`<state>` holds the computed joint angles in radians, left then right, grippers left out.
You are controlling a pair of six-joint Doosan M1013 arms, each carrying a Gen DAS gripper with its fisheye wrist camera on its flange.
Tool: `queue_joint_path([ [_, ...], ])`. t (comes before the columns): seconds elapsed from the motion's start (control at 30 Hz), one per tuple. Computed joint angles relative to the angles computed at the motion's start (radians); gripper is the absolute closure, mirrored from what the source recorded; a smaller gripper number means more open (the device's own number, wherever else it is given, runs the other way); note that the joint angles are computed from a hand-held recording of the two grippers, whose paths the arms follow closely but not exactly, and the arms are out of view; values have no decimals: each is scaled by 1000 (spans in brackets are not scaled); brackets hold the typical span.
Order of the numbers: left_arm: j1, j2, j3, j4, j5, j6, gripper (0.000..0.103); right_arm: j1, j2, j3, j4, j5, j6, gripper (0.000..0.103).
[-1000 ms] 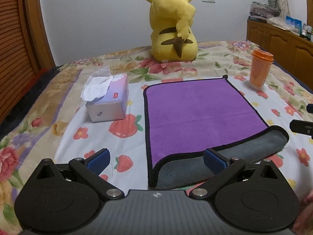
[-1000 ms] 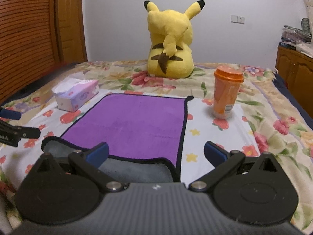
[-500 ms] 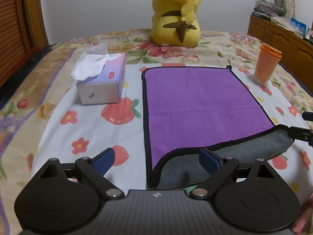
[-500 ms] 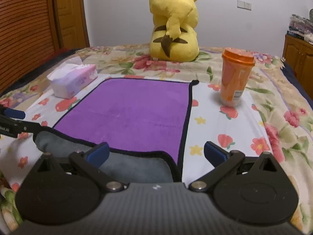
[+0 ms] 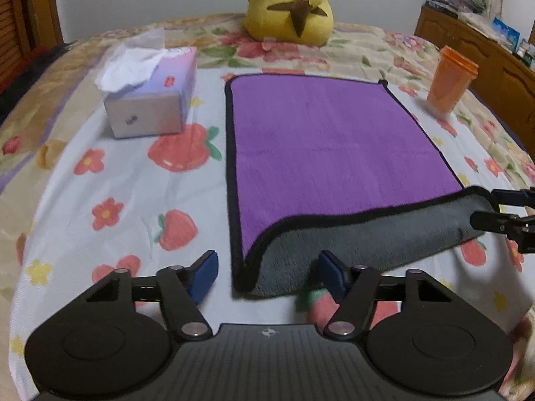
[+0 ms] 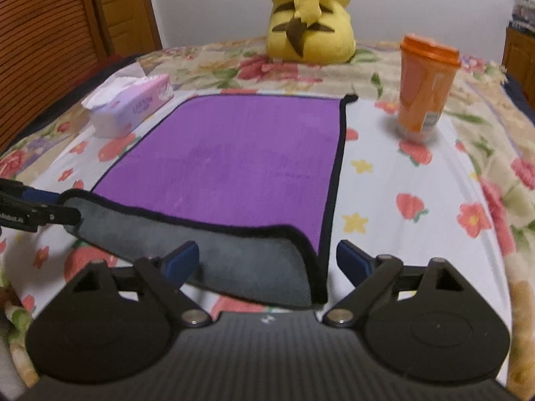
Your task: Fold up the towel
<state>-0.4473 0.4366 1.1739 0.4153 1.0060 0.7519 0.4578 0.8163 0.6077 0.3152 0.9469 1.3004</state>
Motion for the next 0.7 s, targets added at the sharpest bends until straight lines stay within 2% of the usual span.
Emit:
queue_joint_path([
  [0.13,-2,2,0,-9,4,15,42,-3,12,-22,13,42,0,19],
  [0.23,0,-2,5,-17,-7,11,50,-6,19,-36,28,67,1,24],
  [0.43,1,-6,8,-20,-18,4,59,-12,39,-74,37,116,14,36],
  [0.7,2,-10,13,-18,-37,-4,73,-19,54,-106,46,152,22,60],
])
